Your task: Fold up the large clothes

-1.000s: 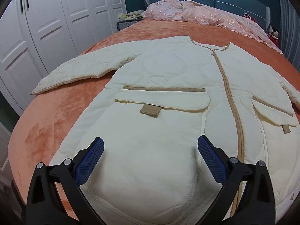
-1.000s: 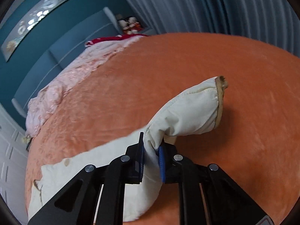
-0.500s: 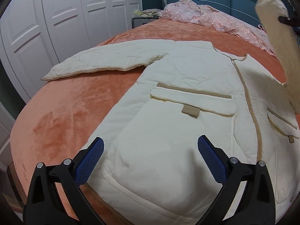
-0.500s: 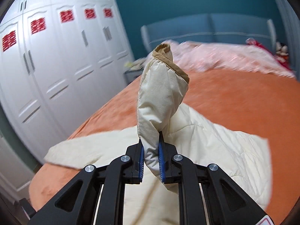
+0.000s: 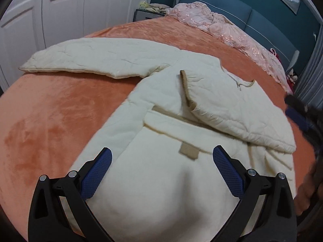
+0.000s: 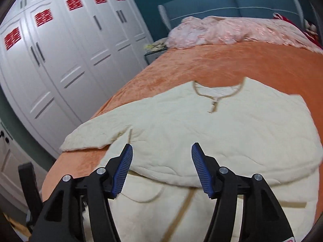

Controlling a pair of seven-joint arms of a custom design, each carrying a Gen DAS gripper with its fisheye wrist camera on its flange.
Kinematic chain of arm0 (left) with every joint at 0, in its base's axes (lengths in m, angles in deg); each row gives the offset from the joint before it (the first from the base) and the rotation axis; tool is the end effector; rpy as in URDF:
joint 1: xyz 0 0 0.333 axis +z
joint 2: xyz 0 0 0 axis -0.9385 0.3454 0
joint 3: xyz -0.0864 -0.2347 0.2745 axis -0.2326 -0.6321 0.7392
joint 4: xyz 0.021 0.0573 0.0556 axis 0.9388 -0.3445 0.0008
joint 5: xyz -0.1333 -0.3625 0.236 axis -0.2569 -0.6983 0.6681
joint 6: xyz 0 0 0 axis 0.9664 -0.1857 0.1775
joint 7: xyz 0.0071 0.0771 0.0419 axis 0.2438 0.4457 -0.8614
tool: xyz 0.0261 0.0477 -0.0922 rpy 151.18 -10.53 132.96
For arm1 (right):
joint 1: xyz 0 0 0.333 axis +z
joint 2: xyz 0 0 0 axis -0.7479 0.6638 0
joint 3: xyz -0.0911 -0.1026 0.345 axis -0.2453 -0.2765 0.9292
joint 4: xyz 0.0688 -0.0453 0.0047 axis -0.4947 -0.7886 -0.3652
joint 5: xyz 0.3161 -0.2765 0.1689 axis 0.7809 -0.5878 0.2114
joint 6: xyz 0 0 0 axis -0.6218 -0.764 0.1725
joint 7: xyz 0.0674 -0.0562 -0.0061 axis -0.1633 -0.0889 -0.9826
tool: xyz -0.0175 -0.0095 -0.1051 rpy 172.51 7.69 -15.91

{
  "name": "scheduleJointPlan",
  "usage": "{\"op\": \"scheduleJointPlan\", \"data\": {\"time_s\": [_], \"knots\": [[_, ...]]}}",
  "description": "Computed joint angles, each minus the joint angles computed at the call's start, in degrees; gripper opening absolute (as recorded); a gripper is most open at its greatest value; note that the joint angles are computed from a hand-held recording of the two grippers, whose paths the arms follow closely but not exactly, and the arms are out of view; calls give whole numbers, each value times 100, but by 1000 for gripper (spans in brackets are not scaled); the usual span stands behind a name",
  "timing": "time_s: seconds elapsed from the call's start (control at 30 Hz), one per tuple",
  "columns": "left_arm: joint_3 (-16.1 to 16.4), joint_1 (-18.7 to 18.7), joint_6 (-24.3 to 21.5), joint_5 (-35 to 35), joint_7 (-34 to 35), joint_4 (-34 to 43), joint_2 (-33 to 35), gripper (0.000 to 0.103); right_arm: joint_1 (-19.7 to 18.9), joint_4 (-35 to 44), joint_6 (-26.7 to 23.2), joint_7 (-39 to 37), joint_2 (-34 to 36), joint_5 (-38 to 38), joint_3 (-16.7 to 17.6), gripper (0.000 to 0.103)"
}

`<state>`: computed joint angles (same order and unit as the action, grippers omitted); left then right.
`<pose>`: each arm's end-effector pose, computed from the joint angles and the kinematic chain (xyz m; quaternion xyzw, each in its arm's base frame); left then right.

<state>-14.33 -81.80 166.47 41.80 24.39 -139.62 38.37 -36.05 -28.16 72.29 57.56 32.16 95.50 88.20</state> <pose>0.4980 -0.2634 0.4052 -0.8644 0.3695 -0.2563 0.2250 0.6666 0.2177 0.4784 -0.7727 0.4554 0.0025 0.4422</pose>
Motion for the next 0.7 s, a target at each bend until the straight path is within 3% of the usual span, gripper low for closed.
{"op": "scheduleJointPlan", "data": {"time_s": [0.13,0.3,0.4,0.43,0.47,0.5,0.53,0.63,0.7], "knots": [[248,203,871,474,-749,453,530,98,-305,-52,160,969,205,-368,-346,60],[549,225,1554,267,-840,963,1210,98,-734,30,251,1750,481,-526,-453,61],[691,101,1488,-149,-634,1126,1418,94,-957,232,50,2107,718,-359,-381,61],[729,53,1415,-168,-545,1174,1427,79,-1028,321,-19,2241,832,-295,-363,61],[749,66,1522,-236,-360,1216,1468,53,-1067,410,-15,2397,939,-268,-350,61],[725,117,1656,-469,-61,1223,1498,44,-1127,482,-20,2450,1023,-194,-312,61],[702,125,1556,-730,206,1266,1514,27,-1203,600,-63,2498,1139,-87,-270,61],[846,34,1494,-679,490,1380,1491,10,-1349,1015,-156,2731,1477,150,-134,55],[914,-40,1247,-501,568,1468,1416,9,-1363,1235,-157,2918,1617,95,-98,24]]}}
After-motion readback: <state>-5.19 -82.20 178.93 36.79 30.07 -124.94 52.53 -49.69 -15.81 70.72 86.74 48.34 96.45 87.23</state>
